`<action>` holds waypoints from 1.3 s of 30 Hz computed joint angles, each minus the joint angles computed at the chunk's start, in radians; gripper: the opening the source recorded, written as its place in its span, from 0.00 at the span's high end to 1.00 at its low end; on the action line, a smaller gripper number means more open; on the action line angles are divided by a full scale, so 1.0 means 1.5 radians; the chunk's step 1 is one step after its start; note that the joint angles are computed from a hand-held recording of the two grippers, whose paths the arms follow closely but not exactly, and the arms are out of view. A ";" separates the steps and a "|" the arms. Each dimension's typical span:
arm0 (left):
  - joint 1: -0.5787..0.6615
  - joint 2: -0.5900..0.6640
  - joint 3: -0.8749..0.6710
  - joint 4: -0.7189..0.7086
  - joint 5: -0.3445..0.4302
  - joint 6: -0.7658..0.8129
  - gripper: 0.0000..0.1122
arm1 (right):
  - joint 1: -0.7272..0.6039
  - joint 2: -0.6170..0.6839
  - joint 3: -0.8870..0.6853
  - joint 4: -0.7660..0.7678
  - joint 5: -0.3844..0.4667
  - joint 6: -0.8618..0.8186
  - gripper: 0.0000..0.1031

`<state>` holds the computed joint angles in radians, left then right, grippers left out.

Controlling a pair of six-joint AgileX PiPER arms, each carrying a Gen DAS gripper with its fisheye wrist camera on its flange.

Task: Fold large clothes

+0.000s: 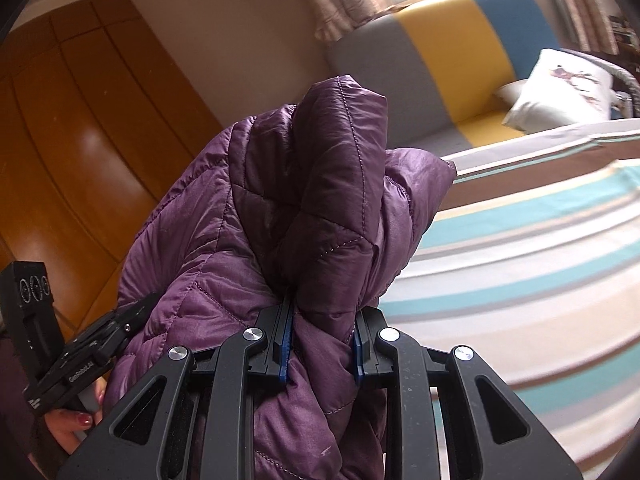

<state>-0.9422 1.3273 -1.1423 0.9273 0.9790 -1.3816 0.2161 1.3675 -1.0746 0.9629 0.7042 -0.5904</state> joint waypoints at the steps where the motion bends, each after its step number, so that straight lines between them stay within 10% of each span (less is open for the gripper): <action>1: 0.022 -0.009 0.014 -0.005 -0.012 0.008 0.60 | 0.027 0.011 -0.006 -0.014 -0.018 0.018 0.78; 12: 0.249 -0.055 0.246 -0.006 -0.269 -0.056 0.48 | 0.194 0.150 -0.084 -0.295 -0.124 0.237 0.68; 17: 0.163 -0.047 0.248 0.059 -0.181 -0.171 0.44 | 0.149 0.120 -0.022 -0.185 -0.117 0.156 0.62; 26: -0.098 -0.050 0.179 0.113 0.135 -0.249 0.40 | 0.143 -0.016 0.005 -0.230 -0.130 0.204 0.62; 39: -0.059 0.057 0.085 0.013 0.112 -0.103 0.41 | 0.210 0.199 -0.217 -0.543 -0.012 0.458 0.75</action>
<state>-1.0302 1.4126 -1.0154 0.9462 1.1464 -1.5363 0.5316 1.6661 -1.4005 0.1481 0.6856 0.0959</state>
